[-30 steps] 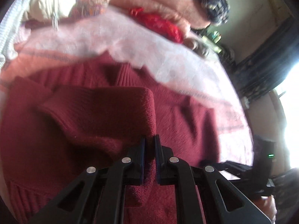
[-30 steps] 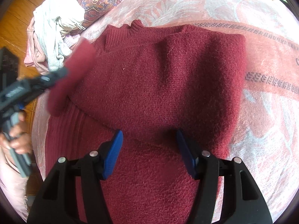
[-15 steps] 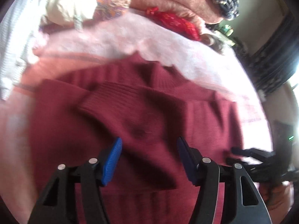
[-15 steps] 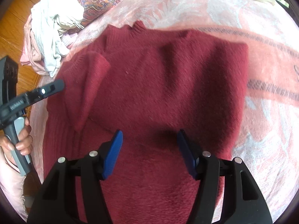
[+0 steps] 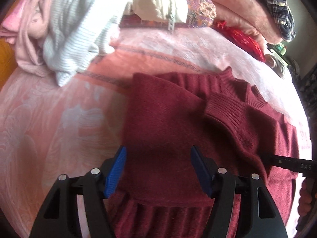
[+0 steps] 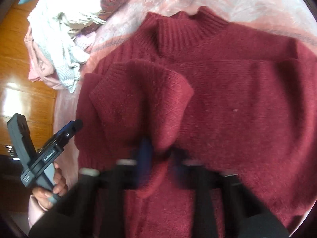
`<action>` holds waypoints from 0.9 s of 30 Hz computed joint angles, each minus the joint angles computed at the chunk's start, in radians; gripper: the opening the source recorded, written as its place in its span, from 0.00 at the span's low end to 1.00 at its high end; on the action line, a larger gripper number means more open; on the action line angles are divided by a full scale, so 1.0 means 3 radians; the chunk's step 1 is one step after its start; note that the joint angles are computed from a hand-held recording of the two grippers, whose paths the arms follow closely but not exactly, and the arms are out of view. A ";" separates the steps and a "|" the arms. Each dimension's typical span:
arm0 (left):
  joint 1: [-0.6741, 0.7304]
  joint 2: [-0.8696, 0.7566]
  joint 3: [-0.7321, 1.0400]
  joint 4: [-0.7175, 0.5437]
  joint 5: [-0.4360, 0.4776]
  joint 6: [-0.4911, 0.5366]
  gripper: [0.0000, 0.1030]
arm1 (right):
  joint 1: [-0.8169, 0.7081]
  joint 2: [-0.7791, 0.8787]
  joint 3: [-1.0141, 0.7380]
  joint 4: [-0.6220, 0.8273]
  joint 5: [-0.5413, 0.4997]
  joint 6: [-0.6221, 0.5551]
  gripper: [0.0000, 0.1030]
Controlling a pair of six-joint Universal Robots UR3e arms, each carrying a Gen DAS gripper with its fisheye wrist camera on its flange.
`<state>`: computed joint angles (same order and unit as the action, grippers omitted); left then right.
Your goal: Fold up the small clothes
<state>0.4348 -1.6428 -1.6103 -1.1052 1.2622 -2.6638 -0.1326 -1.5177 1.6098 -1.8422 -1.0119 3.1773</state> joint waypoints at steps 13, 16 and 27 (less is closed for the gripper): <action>0.0031 -0.0117 -0.0163 0.0300 0.0145 -0.0145 0.69 | 0.0437 -0.0049 -0.0538 0.0093 -0.0940 -0.0155 0.42; 0.0038 -0.0178 -0.0078 0.0265 0.0192 -0.0164 0.70 | 0.0787 0.0470 -0.1231 0.0267 -0.0951 -0.0001 0.42; 0.0043 -0.0228 -0.0301 0.0504 0.0249 -0.0212 0.80 | 0.1307 0.1612 -0.2438 0.0430 -0.1578 0.0477 0.08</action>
